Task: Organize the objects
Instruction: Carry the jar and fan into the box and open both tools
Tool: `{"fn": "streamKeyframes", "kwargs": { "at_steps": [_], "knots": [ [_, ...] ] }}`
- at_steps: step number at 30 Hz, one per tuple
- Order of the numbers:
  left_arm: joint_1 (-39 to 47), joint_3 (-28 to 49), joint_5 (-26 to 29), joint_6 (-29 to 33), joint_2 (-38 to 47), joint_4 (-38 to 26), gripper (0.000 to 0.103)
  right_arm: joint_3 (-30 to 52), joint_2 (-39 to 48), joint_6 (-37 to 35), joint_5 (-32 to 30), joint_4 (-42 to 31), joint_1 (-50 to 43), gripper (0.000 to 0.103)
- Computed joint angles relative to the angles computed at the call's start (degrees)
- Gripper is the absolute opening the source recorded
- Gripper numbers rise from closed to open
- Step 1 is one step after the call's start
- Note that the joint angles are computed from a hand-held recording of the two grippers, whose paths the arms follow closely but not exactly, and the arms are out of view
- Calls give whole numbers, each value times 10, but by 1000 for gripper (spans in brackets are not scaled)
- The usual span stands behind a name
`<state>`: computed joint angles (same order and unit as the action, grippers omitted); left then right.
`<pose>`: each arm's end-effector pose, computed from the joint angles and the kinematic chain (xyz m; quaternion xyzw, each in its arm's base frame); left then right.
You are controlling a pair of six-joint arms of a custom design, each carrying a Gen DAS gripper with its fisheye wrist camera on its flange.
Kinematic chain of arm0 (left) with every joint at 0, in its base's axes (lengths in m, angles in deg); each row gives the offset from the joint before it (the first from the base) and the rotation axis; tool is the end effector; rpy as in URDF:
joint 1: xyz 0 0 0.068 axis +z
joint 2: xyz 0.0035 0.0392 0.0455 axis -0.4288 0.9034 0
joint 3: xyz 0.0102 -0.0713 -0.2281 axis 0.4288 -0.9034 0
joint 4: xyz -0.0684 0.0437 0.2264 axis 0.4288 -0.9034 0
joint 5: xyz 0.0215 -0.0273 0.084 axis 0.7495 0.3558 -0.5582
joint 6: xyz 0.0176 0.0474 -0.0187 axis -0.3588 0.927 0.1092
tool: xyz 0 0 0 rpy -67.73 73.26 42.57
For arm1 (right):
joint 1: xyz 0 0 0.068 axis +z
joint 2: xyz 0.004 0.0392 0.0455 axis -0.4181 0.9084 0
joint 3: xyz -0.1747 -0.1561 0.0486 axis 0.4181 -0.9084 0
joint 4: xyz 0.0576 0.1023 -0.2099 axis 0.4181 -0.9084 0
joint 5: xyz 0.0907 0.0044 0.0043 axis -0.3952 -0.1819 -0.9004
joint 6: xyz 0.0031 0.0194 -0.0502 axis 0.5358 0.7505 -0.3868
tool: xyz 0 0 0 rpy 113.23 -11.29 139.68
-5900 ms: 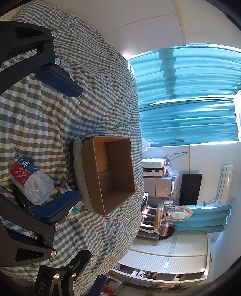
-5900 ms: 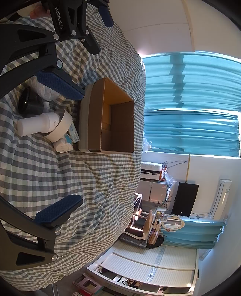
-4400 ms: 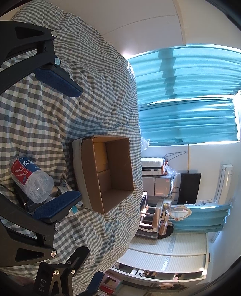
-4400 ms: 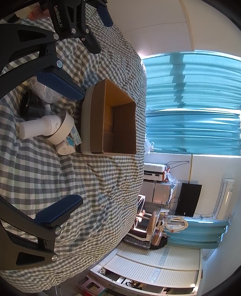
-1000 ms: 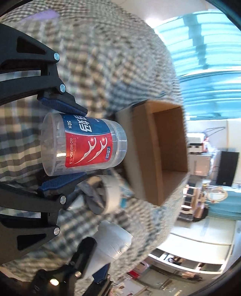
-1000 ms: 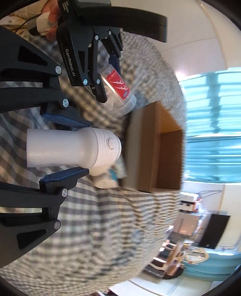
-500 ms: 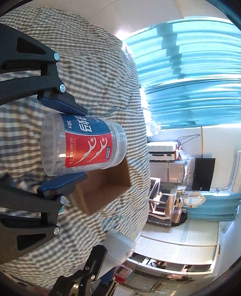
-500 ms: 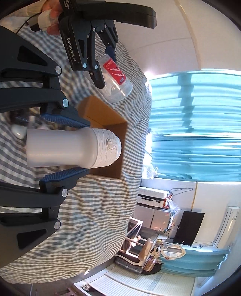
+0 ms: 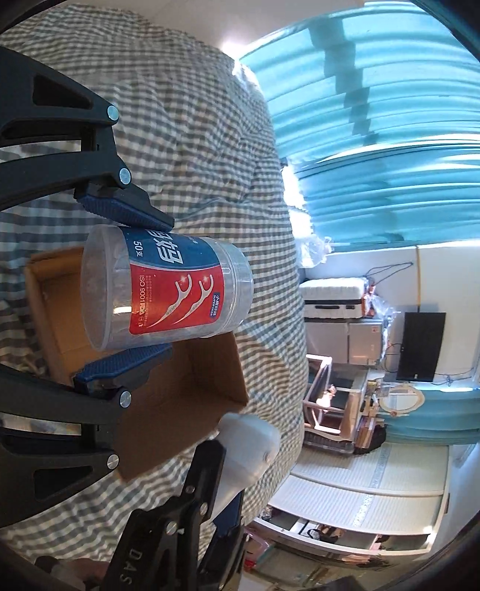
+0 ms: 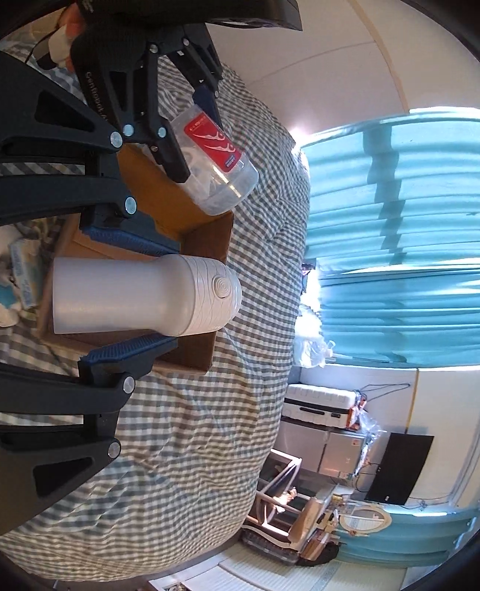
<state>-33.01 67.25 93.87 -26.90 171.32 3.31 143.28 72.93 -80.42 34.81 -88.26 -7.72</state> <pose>0.3104 -0.0486 0.2524 0.2051 0.8959 -0.0725 0.3874 0.2973 0.0861 0.2854 -0.0352 0.9172 0.0304 0.3957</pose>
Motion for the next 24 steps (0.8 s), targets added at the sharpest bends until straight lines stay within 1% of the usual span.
{"fn": "streamKeyframes", "kwargs": {
  "at_steps": [4, 9, 15, 20, 21, 22, 23, 24],
  "knots": [
    [-13, 32, -1, -6, 74, 18, 62, 49, 89, -14, -21, 19, -18, 43],
    [-22, 42, 1, -3, 130, 40, 62, 67, 156, -24, -42, 44, -29, 43],
    [-33, 46, -6, -6, 166, 56, 63, 60, 193, -35, -61, 66, -38, 43],
    [-31, 35, -1, -6, 164, 61, 64, 35, 185, -34, -65, 73, -41, 44],
    [-29, 39, 4, -8, 164, 52, 64, 27, 176, -31, -67, 74, -42, 45],
    [-25, 40, 12, -8, 163, 46, 66, 23, 167, -27, -67, 72, -43, 54],
    [-23, 36, 14, -15, 153, 44, 72, 10, 149, -21, -62, 77, -43, 64],
    [-20, 24, 14, -19, 140, 52, 77, 3, 134, -17, -60, 76, -44, 66]
  ]
}}
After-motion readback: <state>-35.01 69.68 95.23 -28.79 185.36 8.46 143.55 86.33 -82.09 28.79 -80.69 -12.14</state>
